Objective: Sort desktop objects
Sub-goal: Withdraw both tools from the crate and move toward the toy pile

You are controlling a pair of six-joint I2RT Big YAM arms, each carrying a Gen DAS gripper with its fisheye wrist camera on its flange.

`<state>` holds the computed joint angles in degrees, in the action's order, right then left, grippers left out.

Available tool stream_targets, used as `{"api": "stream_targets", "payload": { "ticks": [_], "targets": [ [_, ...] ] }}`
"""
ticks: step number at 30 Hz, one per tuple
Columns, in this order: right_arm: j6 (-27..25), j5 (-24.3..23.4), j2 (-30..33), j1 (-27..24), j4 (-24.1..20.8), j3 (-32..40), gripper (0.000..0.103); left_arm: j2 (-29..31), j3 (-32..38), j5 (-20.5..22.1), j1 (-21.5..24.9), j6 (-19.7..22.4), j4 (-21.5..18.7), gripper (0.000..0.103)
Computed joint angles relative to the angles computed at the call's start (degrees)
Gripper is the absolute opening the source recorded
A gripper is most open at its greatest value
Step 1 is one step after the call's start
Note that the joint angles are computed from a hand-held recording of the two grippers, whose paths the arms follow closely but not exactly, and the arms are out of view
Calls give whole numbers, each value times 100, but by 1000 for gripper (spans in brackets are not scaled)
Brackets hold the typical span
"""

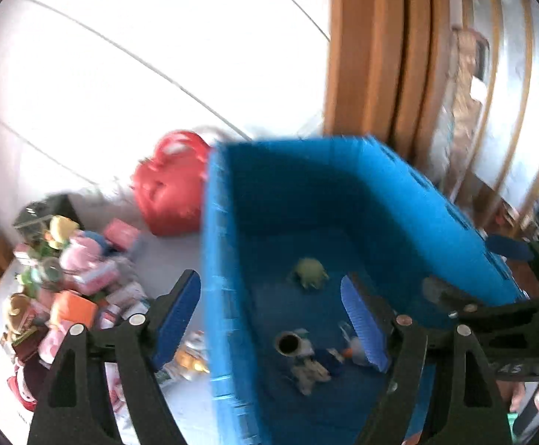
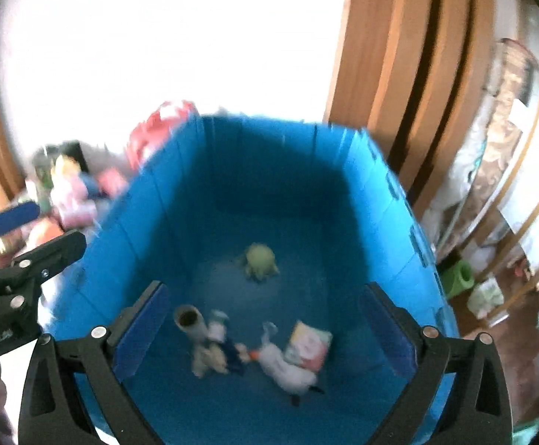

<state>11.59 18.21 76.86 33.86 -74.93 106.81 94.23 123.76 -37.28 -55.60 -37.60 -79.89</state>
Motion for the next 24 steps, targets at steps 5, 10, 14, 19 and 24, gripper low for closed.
{"api": "stream_targets", "payload": {
  "ticks": [5, 10, 14, 19, 24],
  "targets": [
    [540, 861, -362, 699, 827, -473, 103, -894, -1274, -462, -63, -76, 600, 79],
    [839, 1259, -322, 1381, 1205, -503, 103, -1704, -2204, -524, 26, -300, 866, 79],
    [739, 1726, -74, 2003, 1524, -395, 103, -2404, -2965, -676, 108, -339, 1171, 79],
    [690, 2045, 351, 2581, 1810, -237, 103, -3142, -3609, -967, 326, -596, 884, 79],
    [706, 2168, 876, 3019, 2103, 56, 103, -4074, -4315, -755, 935, -443, 705, 79]
  ]
}}
